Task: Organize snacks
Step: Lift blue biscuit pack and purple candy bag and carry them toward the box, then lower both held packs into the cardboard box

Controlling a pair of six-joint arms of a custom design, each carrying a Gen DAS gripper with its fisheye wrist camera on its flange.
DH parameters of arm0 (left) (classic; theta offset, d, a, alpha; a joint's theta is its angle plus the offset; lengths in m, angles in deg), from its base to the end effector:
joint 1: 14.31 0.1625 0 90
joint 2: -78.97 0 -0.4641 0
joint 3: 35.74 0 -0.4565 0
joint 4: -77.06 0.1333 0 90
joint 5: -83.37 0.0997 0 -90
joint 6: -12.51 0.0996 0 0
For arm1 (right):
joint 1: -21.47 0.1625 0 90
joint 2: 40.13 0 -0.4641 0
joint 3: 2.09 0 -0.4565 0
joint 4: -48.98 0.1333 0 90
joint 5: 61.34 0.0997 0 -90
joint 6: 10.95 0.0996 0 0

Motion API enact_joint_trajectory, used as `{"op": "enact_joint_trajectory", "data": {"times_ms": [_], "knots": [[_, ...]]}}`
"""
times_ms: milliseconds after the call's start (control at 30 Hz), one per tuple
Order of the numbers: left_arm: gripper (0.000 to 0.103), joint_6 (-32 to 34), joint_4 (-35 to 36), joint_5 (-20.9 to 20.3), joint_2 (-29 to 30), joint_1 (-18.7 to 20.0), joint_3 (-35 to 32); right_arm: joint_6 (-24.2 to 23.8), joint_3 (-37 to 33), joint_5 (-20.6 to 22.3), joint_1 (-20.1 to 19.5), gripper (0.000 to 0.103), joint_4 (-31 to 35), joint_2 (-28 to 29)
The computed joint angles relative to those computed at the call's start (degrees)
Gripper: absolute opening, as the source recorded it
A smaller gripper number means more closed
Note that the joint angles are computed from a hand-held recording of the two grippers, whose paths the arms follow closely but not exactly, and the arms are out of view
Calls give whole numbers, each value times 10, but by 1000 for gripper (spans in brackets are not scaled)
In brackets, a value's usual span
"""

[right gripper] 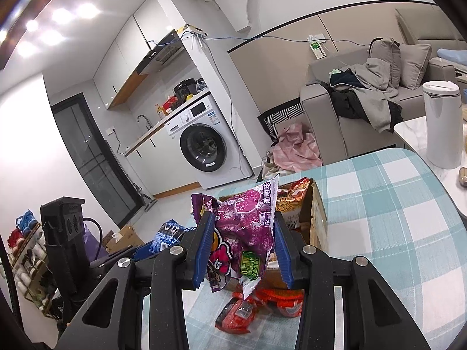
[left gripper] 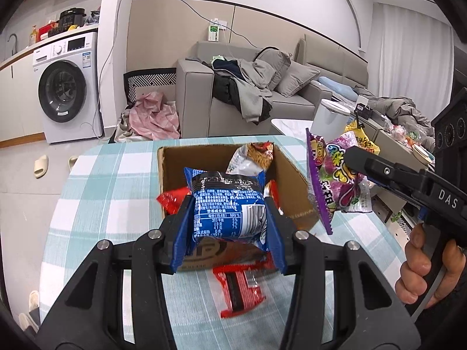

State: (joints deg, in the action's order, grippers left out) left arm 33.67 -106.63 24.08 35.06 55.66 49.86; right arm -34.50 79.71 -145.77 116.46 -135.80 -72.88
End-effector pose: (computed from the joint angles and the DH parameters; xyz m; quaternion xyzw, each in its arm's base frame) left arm -0.1024 -0.8185 0.2066 0.1962 0.8522 -0.4204 0.2422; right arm 0.2146 -0.8145 0.0710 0.2452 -0.8873 0.3902 0.0184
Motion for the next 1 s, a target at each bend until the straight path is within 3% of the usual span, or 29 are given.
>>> {"op": "enact_joint_trajectory", "data": {"times_ms": [433,1000], "knots": [[43,3,38,-4,51,13,-91,38,-68,-13,0,40,16,40],[43,0,74,2,99,29,-165,36,-122,-45,-2,40,49,76]]}}
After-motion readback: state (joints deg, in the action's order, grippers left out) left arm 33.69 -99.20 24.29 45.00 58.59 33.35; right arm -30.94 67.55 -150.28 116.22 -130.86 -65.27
